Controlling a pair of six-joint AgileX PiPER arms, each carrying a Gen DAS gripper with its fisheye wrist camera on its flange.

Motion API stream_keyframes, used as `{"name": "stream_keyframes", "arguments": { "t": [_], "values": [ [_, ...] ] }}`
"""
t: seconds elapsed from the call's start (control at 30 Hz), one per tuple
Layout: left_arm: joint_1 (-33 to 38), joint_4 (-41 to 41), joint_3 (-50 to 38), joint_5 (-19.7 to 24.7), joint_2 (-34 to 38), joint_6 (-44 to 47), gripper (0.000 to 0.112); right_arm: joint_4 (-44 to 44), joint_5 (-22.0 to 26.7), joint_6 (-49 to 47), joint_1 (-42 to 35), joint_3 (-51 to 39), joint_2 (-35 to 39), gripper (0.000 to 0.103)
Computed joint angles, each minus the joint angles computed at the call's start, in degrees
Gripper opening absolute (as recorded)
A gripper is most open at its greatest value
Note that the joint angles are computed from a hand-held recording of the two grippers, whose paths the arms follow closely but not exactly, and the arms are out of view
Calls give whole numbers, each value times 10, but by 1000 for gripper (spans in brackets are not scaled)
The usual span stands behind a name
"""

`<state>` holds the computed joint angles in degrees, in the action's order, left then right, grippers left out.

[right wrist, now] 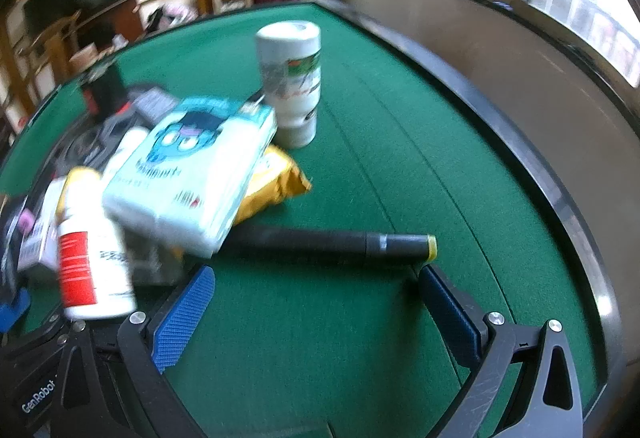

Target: Organize objects

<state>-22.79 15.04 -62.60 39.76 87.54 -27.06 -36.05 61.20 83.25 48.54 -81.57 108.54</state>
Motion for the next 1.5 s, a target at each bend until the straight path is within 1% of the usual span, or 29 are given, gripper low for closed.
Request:
{"name": "stream_keyframes", "arguments": {
  "t": [0.03, 0.07, 0.1, 0.17, 0.27, 0.3, 0.37, 0.4, 0.47, 0.5, 0.6, 0.67, 0.73, 0.77, 0.8, 0.9, 0.97, 1.03, 1.1, 1.13, 1.2, 1.27, 1.33, 1.4, 1.5],
  "values": [
    [-1, 1, 16, -9, -12, 0, 103, 5, -25, -31, -5, 20, -14, 103],
    [-3, 0, 24, -10, -19, 3, 103, 0, -46, -39, -5, 40, -27, 103],
    [-2, -4, 24, -6, -20, 11, 103, -1, -56, -49, -2, 53, -35, 103],
    [1, -20, 23, 3, -24, 35, 103, 18, -70, -98, -17, 46, -33, 103],
    [5, -55, 26, 20, -35, 85, 103, 22, -96, -130, -25, 63, -41, 103],
    [14, -79, 33, 20, -45, 112, 103, 22, -103, -134, -24, 67, -42, 103],
    [47, -160, 65, 6, -88, 189, 103, 23, -111, -143, -25, 75, -47, 103],
    [63, -187, 81, 2, -112, 220, 103, 20, -112, -140, -25, 77, -47, 103],
    [85, -191, 103, 4, -162, 242, 103, 5, -69, -110, -8, 73, -51, 103],
    [92, -186, 112, 5, -183, 245, 103, -13, -47, -77, 18, 84, -68, 103],
    [137, -219, 131, 16, -238, 289, 103, -53, -46, -23, 43, 103, -96, 103],
    [155, -231, 138, 27, -266, 299, 103, -89, -27, 9, 67, 105, -116, 103],
    [169, -235, 140, 38, -291, 306, 103, -133, 2, 19, 95, 75, -119, 103],
    [187, -248, 137, 49, -300, 327, 103, -157, 14, 23, 110, 61, -121, 103],
    [192, -242, 134, 60, -315, 325, 103, -182, 24, 25, 125, 45, -121, 103],
    [227, -241, 130, 88, -355, 342, 103, -259, 33, 25, 161, -20, -97, 103],
    [249, -227, 124, 105, -383, 345, 103, -269, 20, -14, 151, -95, -47, 103],
    [292, -240, 112, 124, -403, 375, 103, -247, -8, -56, 142, -153, -14, 103],
    [360, -284, 101, 144, -414, 437, 103, -193, -48, -109, 120, -206, 14, 103],
    [410, -319, 95, 157, -419, 483, 103, -158, -70, -135, 107, -230, 24, 103],
    [476, -362, 83, 174, -418, 537, 103, -106, -88, -177, 89, -278, 50, 103],
    [515, -381, 74, 182, -410, 562, 103, -74, -99, -208, 76, -315, 68, 103],
    [523, -380, 70, 180, -399, 564, 103, -72, -118, -201, 65, -302, 60, 103],
    [506, -360, 71, 169, -387, 542, 103, -85, -130, -179, 55, -283, 50, 103],
    [471, -341, 72, 158, -363, 505, 103, -126, -127, -119, 45, -225, 23, 103]
  ]
}}
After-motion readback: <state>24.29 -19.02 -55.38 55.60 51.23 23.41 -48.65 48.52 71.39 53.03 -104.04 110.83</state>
